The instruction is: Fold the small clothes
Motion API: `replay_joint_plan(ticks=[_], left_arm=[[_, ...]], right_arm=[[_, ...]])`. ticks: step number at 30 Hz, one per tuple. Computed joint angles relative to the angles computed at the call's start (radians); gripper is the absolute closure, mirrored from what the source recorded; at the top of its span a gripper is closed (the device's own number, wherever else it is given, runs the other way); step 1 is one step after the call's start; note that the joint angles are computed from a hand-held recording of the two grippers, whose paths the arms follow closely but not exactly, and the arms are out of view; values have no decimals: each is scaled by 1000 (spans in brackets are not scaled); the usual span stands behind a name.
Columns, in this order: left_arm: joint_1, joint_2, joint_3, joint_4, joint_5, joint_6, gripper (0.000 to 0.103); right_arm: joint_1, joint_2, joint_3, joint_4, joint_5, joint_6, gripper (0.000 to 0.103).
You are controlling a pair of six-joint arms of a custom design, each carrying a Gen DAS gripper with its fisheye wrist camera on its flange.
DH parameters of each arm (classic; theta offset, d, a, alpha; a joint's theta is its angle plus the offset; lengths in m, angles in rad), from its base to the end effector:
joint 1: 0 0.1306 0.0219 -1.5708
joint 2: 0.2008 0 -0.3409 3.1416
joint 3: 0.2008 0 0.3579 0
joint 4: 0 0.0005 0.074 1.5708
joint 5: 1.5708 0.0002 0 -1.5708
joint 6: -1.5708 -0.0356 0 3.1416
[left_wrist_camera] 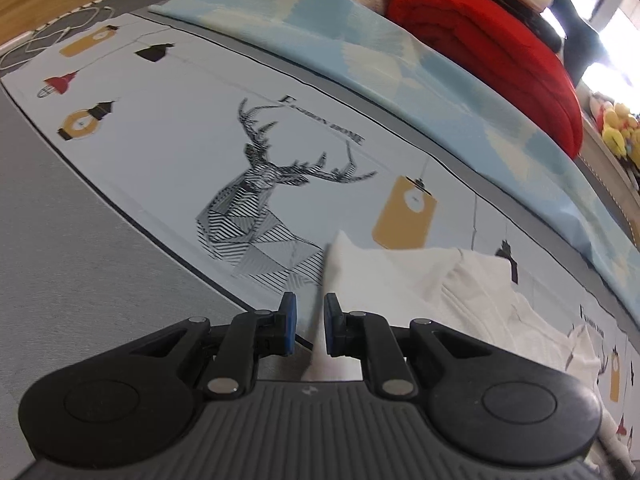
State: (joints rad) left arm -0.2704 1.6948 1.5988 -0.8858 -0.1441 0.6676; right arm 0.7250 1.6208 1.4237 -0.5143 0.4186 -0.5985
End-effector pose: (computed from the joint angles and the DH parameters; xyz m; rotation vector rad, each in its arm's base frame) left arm 0.5288 -0.1418 0.3284 -0.5572 2.4860 -0.1852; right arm 0.4126 0.3456 0.3210 0.0751 2.2203 0.2521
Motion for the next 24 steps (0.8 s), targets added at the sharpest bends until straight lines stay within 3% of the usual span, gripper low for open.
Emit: replay_joint_plan(ticks=[3, 6, 9, 13, 15, 17, 19, 20, 22, 23, 24], left_arm=[[-13, 8, 7, 2, -6, 5, 89], [-28, 25, 22, -1, -2, -3, 89], [-39, 47, 41, -8, 24, -3, 89], [-54, 67, 59, -5, 56, -20, 89], [-60, 74, 65, -1, 73, -28, 89], [-61, 80, 66, 0, 101, -33, 89], [-58, 87, 65, -10, 128, -29, 89], [-55, 92, 69, -26, 142, -24, 89], [-54, 117, 98, -104, 119, -27, 89], [-53, 124, 107, -128, 92, -24, 89], [-52, 129, 115, -155, 53, -17, 89]], right_arm=[[-65, -107, -110, 61, 120, -217, 97], [-135, -162, -176, 19, 140, -369, 97], [-185, -176, -200, -58, 133, -432, 97], [-216, -189, -234, -56, 67, -482, 97], [-199, -201, -247, -27, 113, -470, 97], [-173, -231, -284, 70, 193, -440, 97], [-170, -245, -304, 121, 200, -434, 97], [-188, -240, -299, 89, 145, -487, 97], [-228, -176, -217, -119, 25, -568, 96], [-235, -144, -185, -212, 12, -601, 95], [-235, -135, -177, -255, 19, -633, 93]])
